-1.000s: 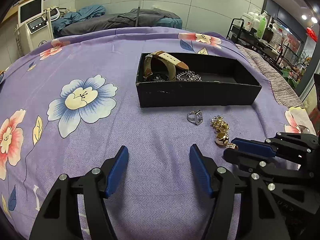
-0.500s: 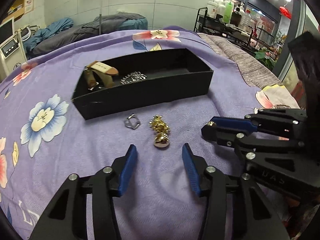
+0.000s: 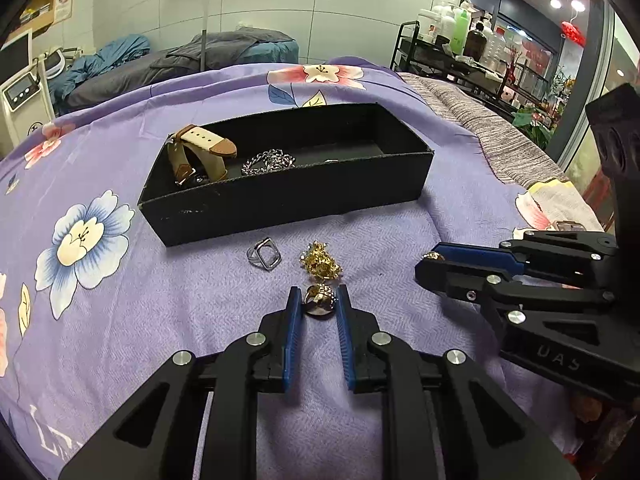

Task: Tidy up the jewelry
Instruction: 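Grasp the gold ring with the right gripper while the left gripper grasps a gold pendant, then carry both items over the black box and open both grippers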

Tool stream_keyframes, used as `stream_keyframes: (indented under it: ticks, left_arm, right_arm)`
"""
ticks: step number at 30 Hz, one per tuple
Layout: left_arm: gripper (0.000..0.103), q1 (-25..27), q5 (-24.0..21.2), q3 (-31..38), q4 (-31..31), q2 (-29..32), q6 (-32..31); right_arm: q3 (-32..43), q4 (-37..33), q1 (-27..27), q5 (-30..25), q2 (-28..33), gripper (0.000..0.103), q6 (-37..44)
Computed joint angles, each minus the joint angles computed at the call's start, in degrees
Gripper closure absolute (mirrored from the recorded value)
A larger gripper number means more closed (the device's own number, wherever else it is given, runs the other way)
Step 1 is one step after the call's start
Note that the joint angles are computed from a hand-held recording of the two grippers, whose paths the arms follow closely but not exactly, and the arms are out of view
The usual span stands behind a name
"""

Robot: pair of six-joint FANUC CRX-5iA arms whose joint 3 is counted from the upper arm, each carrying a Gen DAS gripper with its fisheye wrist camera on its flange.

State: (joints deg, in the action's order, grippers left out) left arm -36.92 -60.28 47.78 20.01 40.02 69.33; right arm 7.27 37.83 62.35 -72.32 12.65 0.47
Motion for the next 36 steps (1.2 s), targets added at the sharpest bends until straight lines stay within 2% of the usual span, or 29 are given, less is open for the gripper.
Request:
stream_keyframes:
  ticks: [12,24,29,36]
  left_arm:
    - [0.086,0.8,1.1,-4.2,0.9,-2.8,0.3]
    - [0.086,1.3,1.2,-3.6,1.2,-2.9,1.0]
    - [0.086,1.1,0.8,-0.7,0.7,-1.5,1.1]
    - [0.086,0.9,-0.8,7.5,-0.1,2.5,2.2]
  right_arm:
    - [1.3,-0.4,0.2,-0.9,0.8,0.086,0.8]
    - [4.0,0.3,0.4,-0.1,2.7,0.086,2.5]
    - [4.2,2.1,0.1,-0.4,2.7,0.086,2.1]
    - [4.7,4.5,-1.1,-0.8,2.5,0.086,2.0]
